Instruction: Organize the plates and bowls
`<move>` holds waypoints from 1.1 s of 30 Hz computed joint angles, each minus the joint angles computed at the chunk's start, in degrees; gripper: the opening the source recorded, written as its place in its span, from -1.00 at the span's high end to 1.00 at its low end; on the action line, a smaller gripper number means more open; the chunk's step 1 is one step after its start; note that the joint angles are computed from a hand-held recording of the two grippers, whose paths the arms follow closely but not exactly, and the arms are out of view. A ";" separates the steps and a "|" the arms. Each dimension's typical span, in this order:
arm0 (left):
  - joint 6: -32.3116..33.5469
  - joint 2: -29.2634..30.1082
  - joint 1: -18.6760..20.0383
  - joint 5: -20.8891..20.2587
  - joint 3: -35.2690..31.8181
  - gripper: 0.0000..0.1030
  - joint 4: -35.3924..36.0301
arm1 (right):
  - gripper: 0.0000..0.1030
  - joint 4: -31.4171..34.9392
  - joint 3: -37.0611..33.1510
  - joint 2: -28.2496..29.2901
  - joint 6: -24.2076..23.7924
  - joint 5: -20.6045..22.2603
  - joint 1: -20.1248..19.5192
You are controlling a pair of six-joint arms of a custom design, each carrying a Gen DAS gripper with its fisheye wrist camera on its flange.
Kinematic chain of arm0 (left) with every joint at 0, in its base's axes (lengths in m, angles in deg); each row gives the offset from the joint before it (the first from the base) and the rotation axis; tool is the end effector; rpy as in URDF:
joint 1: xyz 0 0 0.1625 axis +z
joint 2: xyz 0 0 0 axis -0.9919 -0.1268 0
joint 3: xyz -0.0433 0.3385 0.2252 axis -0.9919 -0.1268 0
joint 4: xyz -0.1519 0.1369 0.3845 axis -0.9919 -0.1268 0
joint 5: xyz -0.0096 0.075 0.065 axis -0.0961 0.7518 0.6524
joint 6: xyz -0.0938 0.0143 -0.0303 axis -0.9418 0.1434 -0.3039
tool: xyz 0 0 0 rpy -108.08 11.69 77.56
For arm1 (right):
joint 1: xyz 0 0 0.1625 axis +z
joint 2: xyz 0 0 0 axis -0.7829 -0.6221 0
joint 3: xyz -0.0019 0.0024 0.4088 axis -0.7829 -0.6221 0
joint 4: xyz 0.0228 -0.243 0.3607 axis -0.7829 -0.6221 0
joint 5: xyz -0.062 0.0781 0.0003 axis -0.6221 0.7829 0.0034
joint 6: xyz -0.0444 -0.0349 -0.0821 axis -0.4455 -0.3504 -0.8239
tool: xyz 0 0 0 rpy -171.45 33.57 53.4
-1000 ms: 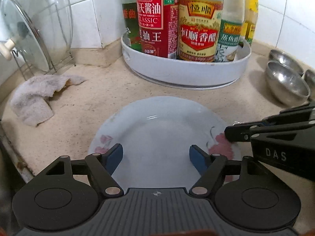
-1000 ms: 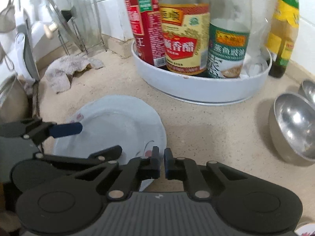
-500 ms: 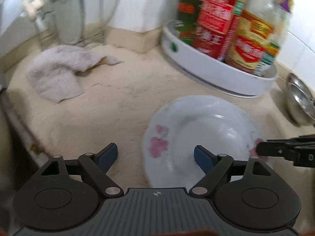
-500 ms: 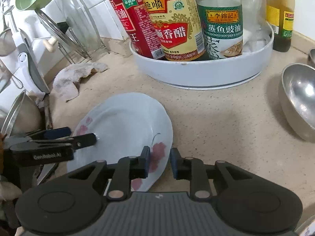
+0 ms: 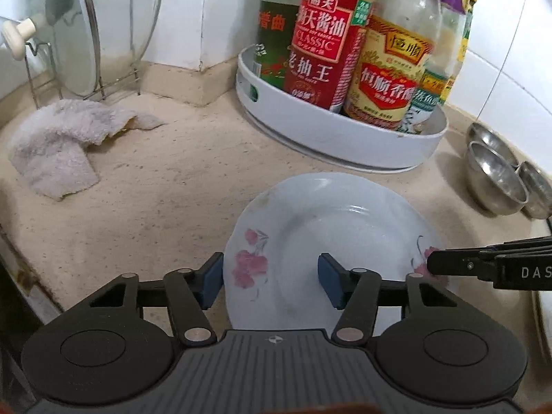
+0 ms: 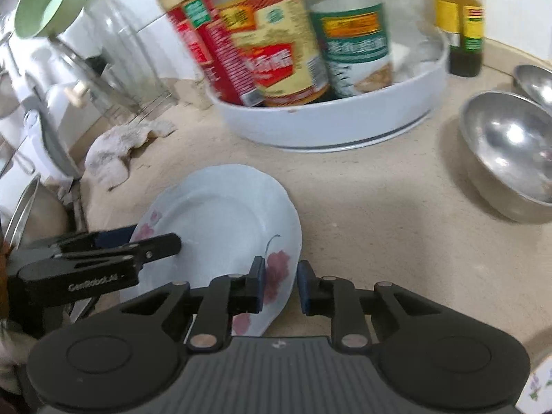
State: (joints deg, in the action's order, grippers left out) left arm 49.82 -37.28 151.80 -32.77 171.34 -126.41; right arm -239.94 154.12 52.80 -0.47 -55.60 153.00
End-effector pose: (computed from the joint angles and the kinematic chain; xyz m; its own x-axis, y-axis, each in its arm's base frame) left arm 0.0216 -0.4713 0.1544 -0.7754 0.2216 -0.5913 0.5226 0.7509 -0.4039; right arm 0.1911 -0.4519 -0.0301 -0.8933 -0.1737 0.4145 -0.3728 0.8014 -0.4678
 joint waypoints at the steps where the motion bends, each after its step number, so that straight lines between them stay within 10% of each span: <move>1: 0.02 0.05 -0.22 -0.12 0.07 -0.23 -0.05 | 0.63 -0.73 0.36 -0.24 0.13 -0.03 -0.09; 33: -2.11 3.25 -9.22 -8.26 1.60 -0.25 1.64 | 0.67 -20.12 17.65 -11.10 6.58 -2.15 -2.53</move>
State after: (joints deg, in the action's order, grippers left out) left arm 47.71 -34.03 142.58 -41.03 172.94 -124.77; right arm -260.07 171.77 41.70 6.12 -57.75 150.47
